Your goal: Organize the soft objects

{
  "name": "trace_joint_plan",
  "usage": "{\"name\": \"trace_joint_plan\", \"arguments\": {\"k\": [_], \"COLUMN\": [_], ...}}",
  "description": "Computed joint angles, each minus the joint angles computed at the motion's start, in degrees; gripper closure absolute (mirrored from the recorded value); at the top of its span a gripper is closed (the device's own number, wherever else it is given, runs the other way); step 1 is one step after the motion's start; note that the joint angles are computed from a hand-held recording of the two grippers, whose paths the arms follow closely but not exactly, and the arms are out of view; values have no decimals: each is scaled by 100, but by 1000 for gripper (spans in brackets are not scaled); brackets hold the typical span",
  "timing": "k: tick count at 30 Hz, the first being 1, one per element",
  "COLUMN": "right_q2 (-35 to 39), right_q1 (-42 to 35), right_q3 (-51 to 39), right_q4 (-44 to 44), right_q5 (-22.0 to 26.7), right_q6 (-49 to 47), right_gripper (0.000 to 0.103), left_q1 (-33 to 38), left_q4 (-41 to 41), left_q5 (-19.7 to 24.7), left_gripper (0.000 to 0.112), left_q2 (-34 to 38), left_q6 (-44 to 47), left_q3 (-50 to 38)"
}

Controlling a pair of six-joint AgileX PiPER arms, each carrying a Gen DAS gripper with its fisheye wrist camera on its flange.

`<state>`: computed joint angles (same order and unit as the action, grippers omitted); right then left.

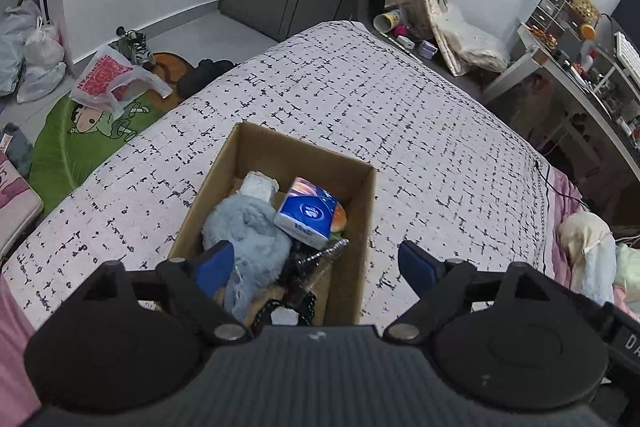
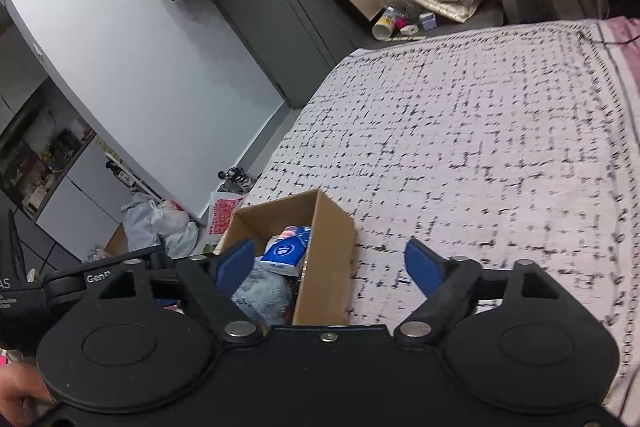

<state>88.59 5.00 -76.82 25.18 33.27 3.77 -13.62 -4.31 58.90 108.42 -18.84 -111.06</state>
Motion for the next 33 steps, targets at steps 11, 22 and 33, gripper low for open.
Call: {"name": "trace_joint_plan", "arguments": {"k": [11,22,33], "right_q2": [-751,-1492,-2087], "right_q1": [-10,-97,52], "right_q3": [517,732,777], "right_q4": [-727,-1062,-1683], "right_q5": [-136,230,781], "right_q6": [375,531,1031], "right_gripper": [0,0,0], "left_q1": [-252,-521,-803], "left_q4": [257,557,909], "left_q5": [40,-37,-54], "left_gripper": [12,10,10], "left_q2": [-622,-1297,-1933], "left_q6": [-189,-357,-511], "left_q3": [497,1073,1534]}}
